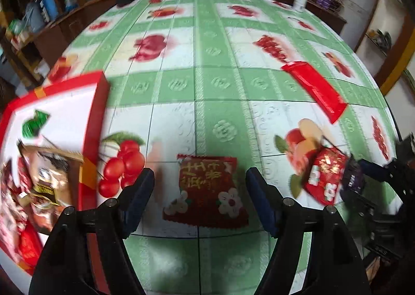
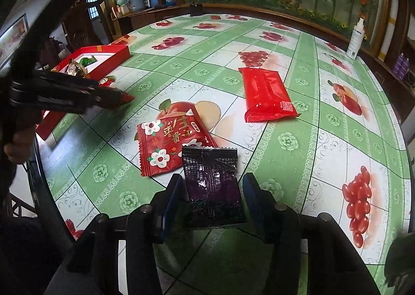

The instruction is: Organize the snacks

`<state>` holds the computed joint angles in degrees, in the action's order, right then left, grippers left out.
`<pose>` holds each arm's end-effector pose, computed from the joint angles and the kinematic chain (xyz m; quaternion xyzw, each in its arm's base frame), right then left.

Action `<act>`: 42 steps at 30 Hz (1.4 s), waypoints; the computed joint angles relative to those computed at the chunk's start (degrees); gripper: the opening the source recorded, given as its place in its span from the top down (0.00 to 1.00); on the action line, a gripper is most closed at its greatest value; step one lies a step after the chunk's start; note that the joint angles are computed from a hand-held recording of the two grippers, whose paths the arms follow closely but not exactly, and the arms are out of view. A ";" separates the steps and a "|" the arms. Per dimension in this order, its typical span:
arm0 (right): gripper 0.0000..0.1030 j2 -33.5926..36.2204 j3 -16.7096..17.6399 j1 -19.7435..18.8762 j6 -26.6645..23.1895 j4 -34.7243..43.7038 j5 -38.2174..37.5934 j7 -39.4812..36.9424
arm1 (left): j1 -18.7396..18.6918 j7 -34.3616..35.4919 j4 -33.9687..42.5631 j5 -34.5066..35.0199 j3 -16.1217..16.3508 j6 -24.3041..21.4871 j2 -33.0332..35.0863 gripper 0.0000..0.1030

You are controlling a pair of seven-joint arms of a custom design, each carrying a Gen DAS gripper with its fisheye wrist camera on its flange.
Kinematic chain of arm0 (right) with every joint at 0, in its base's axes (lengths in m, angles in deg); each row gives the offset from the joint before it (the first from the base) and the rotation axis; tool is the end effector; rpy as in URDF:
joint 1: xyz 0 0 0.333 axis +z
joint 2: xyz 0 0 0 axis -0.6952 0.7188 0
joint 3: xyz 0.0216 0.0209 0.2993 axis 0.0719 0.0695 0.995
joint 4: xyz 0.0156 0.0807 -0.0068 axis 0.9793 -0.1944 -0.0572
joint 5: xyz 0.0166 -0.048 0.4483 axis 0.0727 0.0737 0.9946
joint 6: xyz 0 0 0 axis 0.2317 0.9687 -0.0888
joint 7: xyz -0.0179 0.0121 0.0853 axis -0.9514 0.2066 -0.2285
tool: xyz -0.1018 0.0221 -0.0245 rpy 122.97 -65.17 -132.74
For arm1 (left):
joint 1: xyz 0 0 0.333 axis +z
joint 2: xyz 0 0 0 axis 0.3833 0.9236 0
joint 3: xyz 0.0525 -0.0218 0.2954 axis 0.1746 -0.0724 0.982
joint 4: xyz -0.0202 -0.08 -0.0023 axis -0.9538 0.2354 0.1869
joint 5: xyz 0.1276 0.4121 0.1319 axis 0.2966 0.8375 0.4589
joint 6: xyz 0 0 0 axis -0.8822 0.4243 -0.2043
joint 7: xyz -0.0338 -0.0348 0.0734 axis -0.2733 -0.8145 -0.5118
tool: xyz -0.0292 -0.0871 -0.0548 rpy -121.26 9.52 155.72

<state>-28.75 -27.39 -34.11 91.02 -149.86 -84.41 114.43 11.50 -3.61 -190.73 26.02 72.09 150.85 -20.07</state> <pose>0.4756 0.1447 0.4077 -0.7619 0.5625 -0.2030 0.2489 0.5557 -0.2094 0.4583 -0.5898 0.7665 -0.2072 0.1472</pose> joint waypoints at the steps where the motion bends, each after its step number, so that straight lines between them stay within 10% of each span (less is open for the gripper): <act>1: 0.52 -0.13 0.05 0.04 -0.05 -0.06 -0.04 0.04 | -0.11 0.62 -0.20 -1.72 0.48 0.09 0.17 0.37; 3: 0.52 -0.16 -0.07 0.22 -0.07 -0.08 0.05 -0.13 | 0.58 -0.63 -1.86 1.48 -0.05 3.43 -0.54 0.51; 16: 0.67 -0.99 -0.43 0.57 0.19 -0.75 0.72 0.02 | -3.24 12.51 -6.80 -11.89 3.13 3.40 -6.29 0.51; 42: 0.70 -1.90 -1.54 3.44 6.93 -0.09 11.93 2.28 | 1.86 -4.45 -14.87 10.80 0.87 14.39 -14.57 0.51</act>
